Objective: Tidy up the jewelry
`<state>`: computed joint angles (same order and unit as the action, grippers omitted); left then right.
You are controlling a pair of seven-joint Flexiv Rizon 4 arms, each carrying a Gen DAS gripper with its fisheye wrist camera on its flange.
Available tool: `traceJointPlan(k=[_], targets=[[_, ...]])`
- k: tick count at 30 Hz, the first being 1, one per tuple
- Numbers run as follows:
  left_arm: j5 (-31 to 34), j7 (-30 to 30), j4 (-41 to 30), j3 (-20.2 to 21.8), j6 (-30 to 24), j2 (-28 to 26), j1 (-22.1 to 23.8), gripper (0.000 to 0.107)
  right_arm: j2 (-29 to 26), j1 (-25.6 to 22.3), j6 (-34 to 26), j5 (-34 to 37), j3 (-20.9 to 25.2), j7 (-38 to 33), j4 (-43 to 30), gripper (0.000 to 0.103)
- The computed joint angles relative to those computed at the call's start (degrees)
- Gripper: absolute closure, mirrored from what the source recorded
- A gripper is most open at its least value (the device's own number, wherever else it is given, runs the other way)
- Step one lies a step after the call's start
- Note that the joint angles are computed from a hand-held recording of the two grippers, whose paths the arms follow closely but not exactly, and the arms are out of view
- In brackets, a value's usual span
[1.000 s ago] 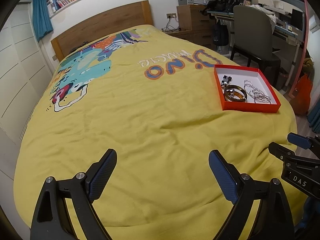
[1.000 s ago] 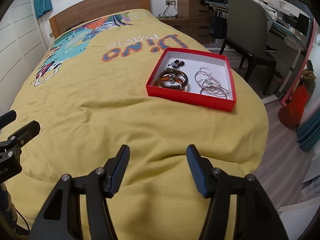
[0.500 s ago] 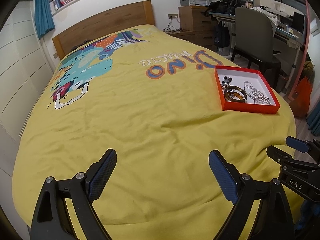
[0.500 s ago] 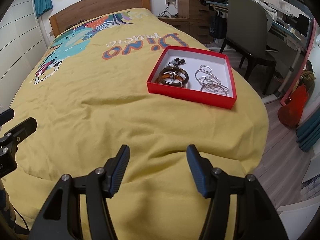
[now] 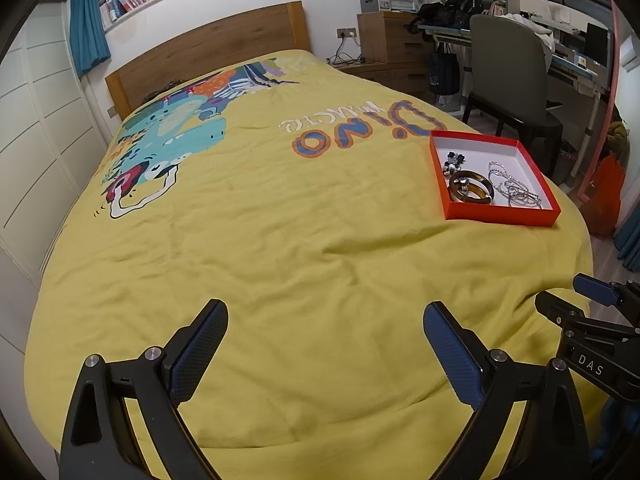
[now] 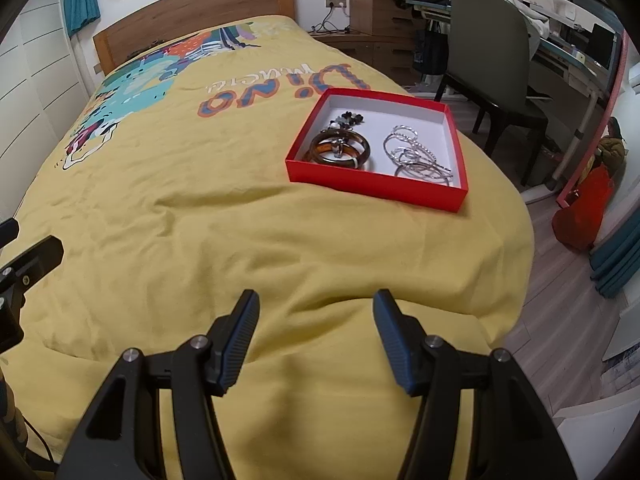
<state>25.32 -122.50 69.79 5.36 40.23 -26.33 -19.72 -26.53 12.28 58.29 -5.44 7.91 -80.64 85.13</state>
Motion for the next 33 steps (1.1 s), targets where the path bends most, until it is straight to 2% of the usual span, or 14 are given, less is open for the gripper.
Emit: traceJointPlan(k=[29, 31, 33], targets=[[-1.65, 0.01, 1.3, -0.38, 0.93, 0.37, 0.58, 0.008, 0.74, 1.07, 5.17, -6.57, -2.97, 5.75, 3.39, 0.045], [-1.68, 0.02, 1.36, -0.39, 0.97, 0.39, 0.6, 0.008, 0.77, 1.27, 5.45, -7.48, -3.31, 6.28, 3.58, 0.038], [-1.68, 0.04, 1.35, -0.39, 0.99, 0.39, 0.61, 0.008, 0.86, 1.29, 5.8, -8.0, -3.44, 6.73, 3.82, 0.037]])
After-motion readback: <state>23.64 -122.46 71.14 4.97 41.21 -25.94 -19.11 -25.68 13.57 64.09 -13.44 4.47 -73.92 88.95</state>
